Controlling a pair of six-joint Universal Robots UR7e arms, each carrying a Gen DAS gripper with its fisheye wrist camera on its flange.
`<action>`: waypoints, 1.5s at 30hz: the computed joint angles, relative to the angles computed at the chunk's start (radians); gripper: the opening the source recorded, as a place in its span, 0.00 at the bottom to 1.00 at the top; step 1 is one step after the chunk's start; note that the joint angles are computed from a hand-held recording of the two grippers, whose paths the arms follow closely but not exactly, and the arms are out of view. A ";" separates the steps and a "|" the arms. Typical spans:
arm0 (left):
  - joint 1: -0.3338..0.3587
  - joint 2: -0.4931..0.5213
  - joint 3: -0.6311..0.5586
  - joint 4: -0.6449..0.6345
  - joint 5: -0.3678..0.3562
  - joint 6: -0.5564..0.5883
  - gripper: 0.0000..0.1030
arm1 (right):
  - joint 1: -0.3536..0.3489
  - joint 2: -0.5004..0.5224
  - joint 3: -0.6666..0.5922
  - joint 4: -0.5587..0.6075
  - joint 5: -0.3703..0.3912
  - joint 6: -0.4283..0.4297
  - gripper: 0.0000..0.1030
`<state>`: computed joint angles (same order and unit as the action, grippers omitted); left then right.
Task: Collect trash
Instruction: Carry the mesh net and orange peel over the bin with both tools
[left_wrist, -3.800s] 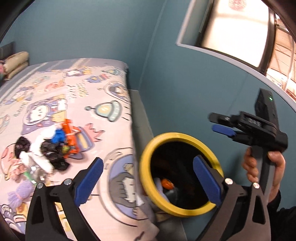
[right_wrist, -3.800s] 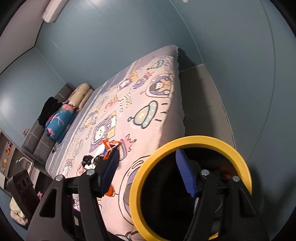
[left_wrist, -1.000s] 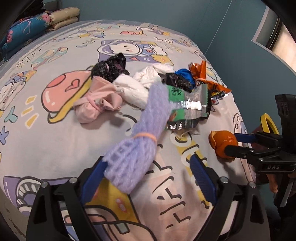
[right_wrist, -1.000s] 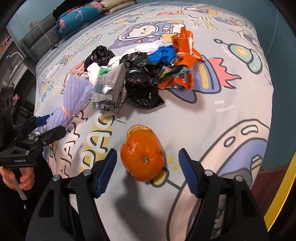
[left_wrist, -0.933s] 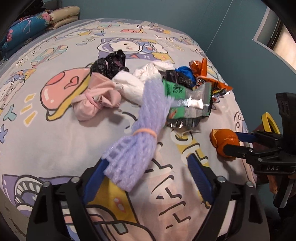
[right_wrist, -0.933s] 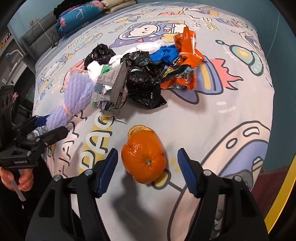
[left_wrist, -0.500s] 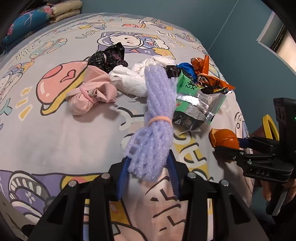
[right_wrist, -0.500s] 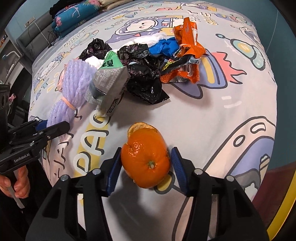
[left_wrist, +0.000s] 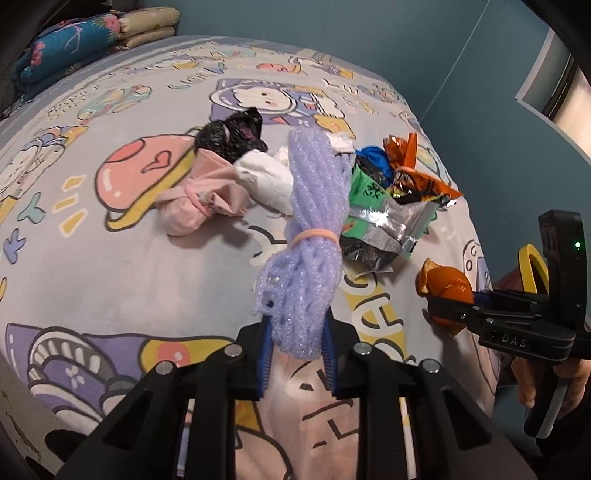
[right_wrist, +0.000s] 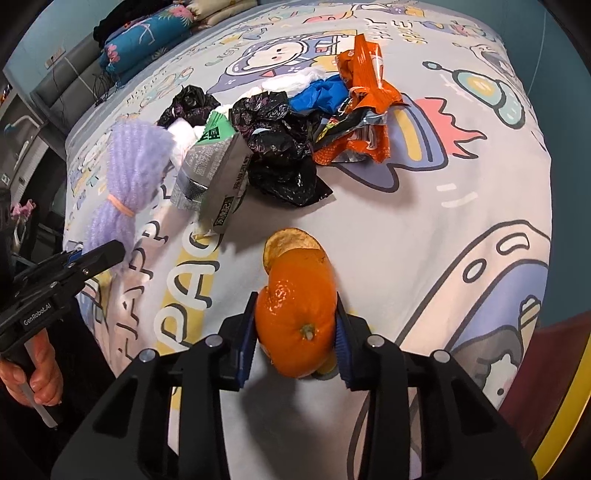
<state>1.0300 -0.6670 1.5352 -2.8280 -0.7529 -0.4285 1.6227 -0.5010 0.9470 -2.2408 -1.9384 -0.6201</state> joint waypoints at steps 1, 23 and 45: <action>-0.002 -0.006 0.008 -0.010 -0.001 -0.005 0.20 | -0.001 -0.007 0.004 0.006 0.008 0.003 0.33; -0.130 -0.035 0.108 -0.185 0.051 -0.009 0.20 | -0.010 -0.228 0.129 0.033 0.129 -0.005 0.33; -0.212 0.112 -0.138 -0.068 -0.013 0.070 0.20 | -0.067 -0.375 0.143 -0.066 0.209 0.030 0.33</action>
